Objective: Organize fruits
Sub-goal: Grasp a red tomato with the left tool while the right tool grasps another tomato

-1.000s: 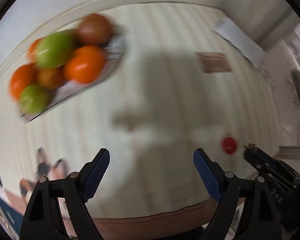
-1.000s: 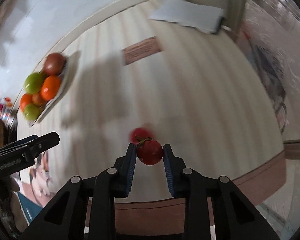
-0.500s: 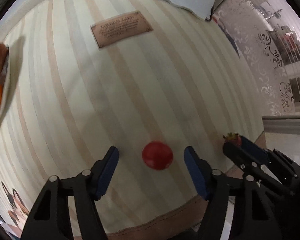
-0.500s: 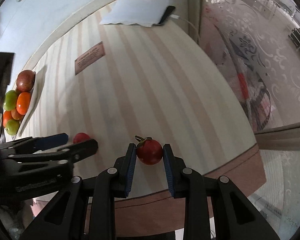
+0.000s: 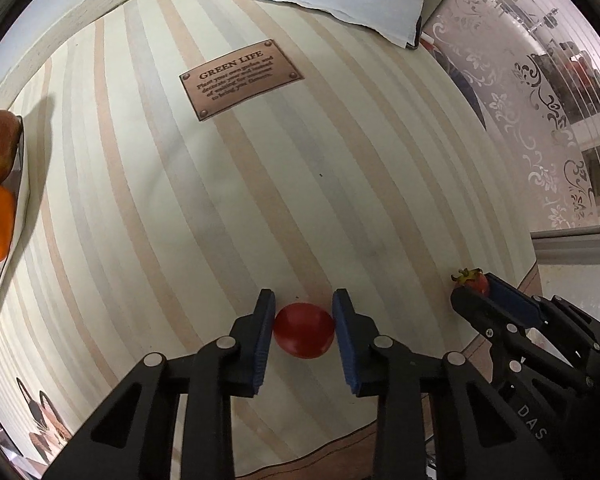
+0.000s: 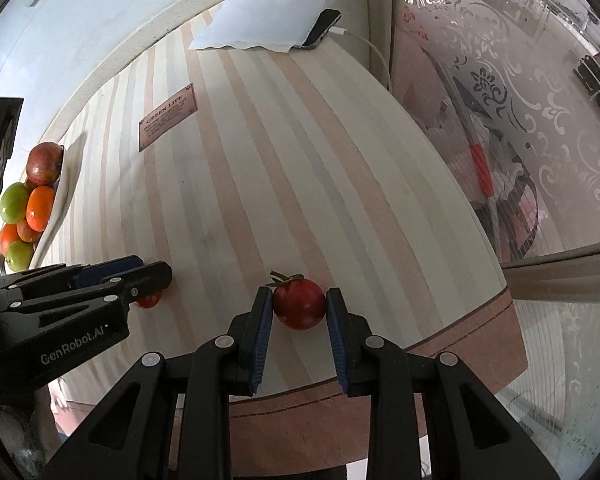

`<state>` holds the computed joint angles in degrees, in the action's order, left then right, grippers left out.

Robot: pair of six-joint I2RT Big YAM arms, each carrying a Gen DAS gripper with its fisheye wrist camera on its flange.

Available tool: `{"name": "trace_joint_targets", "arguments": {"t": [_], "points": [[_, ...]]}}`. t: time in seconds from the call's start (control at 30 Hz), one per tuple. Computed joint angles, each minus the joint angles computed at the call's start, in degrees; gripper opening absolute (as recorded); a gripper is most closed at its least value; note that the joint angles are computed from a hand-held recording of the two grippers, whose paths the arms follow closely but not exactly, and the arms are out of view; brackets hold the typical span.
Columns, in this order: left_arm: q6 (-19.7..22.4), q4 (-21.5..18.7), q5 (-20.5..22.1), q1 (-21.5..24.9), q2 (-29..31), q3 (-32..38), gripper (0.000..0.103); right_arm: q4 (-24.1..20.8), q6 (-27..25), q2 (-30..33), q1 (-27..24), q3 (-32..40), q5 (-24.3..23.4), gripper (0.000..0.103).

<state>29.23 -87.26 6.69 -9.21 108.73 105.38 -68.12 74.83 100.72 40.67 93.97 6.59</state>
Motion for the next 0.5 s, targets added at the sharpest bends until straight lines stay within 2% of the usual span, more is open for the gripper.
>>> {"name": "trace_joint_targets", "arguments": {"t": [0.13,0.33,0.5], "points": [[0.44,-0.90,0.22,0.21,0.06,0.03,0.028,-0.41,-0.47,0.55,0.02,0.79,-0.01,0.030],[1.04,-1.86,-0.22,0.54,-0.31,-0.43,0.039,-0.83,-0.47,0.93,0.05,1.39,0.11,0.030],[1.64,-1.28,-0.33,0.71,-0.89,-1.29,0.039,-1.16,-0.36,1.12,0.24,1.72,0.30,0.030]]}}
